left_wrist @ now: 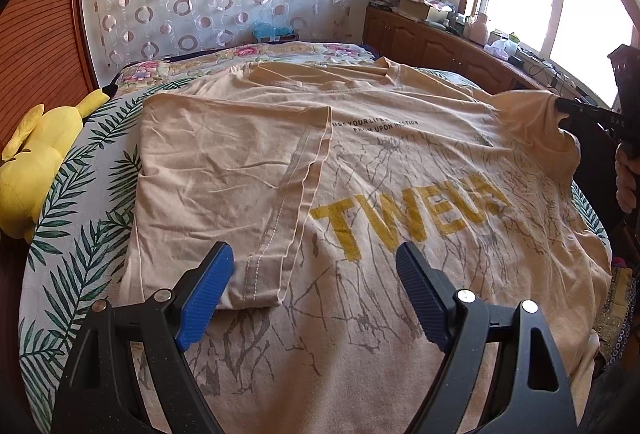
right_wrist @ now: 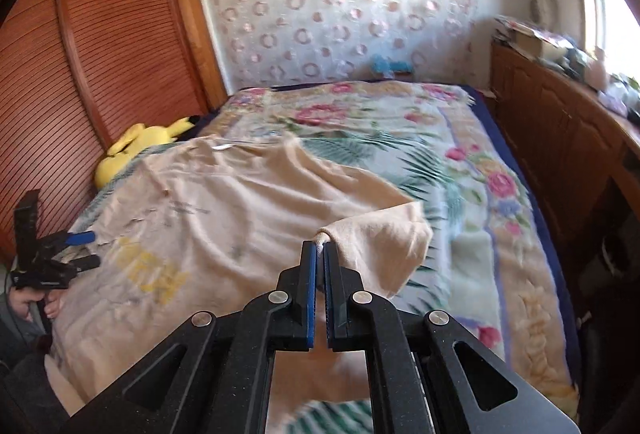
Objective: Fold small clothes
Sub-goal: 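Grasp the other side with the right tool and fold it inward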
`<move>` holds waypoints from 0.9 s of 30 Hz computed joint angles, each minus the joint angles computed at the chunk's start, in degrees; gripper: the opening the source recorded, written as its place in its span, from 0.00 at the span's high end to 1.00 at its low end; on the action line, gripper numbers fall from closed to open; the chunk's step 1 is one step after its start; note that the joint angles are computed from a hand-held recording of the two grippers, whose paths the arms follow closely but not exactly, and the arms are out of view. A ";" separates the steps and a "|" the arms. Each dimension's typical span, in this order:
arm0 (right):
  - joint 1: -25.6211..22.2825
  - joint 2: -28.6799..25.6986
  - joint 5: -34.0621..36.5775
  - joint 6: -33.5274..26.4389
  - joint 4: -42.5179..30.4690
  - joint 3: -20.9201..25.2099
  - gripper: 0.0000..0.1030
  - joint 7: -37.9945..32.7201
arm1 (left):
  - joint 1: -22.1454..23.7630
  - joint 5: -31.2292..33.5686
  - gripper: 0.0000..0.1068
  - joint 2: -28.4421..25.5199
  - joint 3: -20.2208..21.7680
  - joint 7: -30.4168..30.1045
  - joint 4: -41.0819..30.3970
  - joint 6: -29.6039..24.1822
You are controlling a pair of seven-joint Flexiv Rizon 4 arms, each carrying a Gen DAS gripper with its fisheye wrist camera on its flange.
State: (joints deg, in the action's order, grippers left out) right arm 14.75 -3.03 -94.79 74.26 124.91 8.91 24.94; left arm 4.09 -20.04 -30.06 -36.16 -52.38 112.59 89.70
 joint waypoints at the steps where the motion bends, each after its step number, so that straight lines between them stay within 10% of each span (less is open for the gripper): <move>1: 0.67 -1.40 0.03 0.14 -1.34 0.21 0.97 -0.88 | -0.32 0.01 0.21 0.04 0.44 -0.21 -0.13 -0.20; 10: 8.43 -12.66 10.41 0.13 -8.15 -0.66 0.92 -12.46 | -2.24 -2.02 0.21 0.51 2.79 -0.17 -0.58 -1.99; 15: 8.72 -10.27 8.09 -1.14 -6.51 -2.49 0.61 -8.70 | -3.56 -2.98 0.21 0.49 4.35 0.17 -1.29 -3.15; 26: 6.75 -11.21 10.45 0.26 -5.32 -1.58 0.61 -7.53 | -5.13 -5.00 0.21 0.62 5.79 1.46 -1.56 -3.48; 27: 6.86 -11.64 11.26 0.78 -5.71 -1.77 0.74 -8.21 | -5.24 -5.07 0.21 0.65 5.90 1.53 -1.55 -3.44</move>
State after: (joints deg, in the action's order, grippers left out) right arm 21.61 -14.67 -83.53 75.04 119.20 7.15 16.73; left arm -1.15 -25.12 -29.41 -30.27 -50.84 111.03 86.26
